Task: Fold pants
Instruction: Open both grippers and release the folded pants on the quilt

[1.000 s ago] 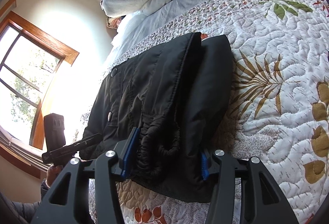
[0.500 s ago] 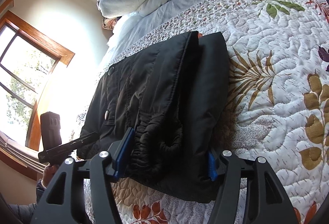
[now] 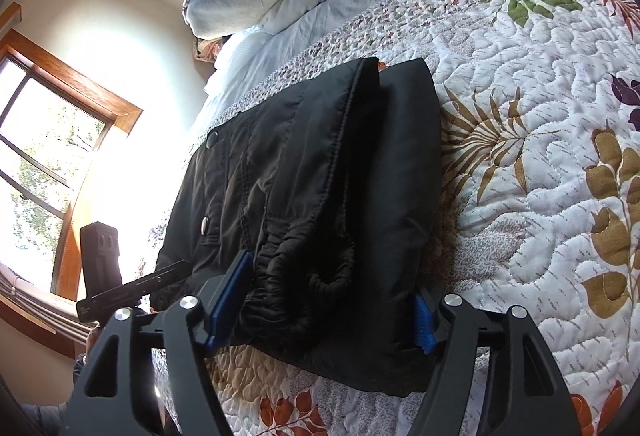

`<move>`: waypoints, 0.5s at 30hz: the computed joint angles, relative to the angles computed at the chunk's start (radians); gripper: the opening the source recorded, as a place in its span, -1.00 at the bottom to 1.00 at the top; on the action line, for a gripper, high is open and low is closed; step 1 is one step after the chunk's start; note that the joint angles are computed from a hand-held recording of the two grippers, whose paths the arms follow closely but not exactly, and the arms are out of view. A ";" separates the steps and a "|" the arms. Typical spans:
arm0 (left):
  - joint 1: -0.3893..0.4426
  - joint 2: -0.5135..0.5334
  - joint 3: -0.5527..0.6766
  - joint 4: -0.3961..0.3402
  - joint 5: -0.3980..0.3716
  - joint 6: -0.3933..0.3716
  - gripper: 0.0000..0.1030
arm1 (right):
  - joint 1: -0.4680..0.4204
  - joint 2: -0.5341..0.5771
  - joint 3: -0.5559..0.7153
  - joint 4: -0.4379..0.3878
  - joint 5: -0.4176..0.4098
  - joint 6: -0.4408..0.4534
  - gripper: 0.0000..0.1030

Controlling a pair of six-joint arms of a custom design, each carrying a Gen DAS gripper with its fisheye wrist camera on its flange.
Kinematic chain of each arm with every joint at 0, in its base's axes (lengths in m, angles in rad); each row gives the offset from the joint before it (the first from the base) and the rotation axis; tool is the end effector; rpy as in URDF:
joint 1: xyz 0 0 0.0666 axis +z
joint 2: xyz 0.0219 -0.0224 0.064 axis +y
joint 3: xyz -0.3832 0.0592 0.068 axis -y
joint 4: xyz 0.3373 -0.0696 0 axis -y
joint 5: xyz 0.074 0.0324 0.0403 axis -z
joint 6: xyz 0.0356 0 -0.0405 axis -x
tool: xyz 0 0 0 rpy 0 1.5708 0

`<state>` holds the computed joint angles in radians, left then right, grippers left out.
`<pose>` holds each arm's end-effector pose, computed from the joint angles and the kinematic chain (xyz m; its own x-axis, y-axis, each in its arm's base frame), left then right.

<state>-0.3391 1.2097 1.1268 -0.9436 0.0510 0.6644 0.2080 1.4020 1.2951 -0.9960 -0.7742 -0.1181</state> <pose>0.3226 -0.1161 0.3914 -0.8553 -0.3513 -0.3808 -0.2163 0.9100 -0.3536 0.3908 0.1075 0.3949 -0.9209 -0.1083 -0.3743 -0.3501 0.6518 0.6728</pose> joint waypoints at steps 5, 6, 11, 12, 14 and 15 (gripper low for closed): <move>-0.002 -0.029 -0.007 -0.027 -0.023 -0.004 0.70 | -0.023 -0.021 -0.015 -0.014 0.005 -0.001 0.61; -0.002 -0.035 -0.008 -0.032 -0.025 -0.005 0.70 | -0.029 -0.026 -0.018 -0.018 0.001 0.003 0.61; -0.006 -0.069 -0.017 -0.062 -0.039 -0.011 0.71 | -0.048 -0.061 -0.023 -0.044 0.016 0.030 0.61; -0.007 -0.078 -0.020 -0.068 -0.042 -0.009 0.74 | -0.053 -0.069 -0.022 -0.054 0.021 0.040 0.61; -0.007 -0.096 -0.027 -0.078 -0.046 0.000 0.75 | -0.067 -0.084 -0.025 -0.070 0.021 0.056 0.61; -0.006 -0.105 -0.032 -0.083 -0.045 0.004 0.75 | -0.074 -0.094 -0.030 -0.073 0.024 0.059 0.61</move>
<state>-0.3453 1.1052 1.0952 -1.0267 0.0058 0.6681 0.1339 1.3081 1.2655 -1.0694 -0.7505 -0.0592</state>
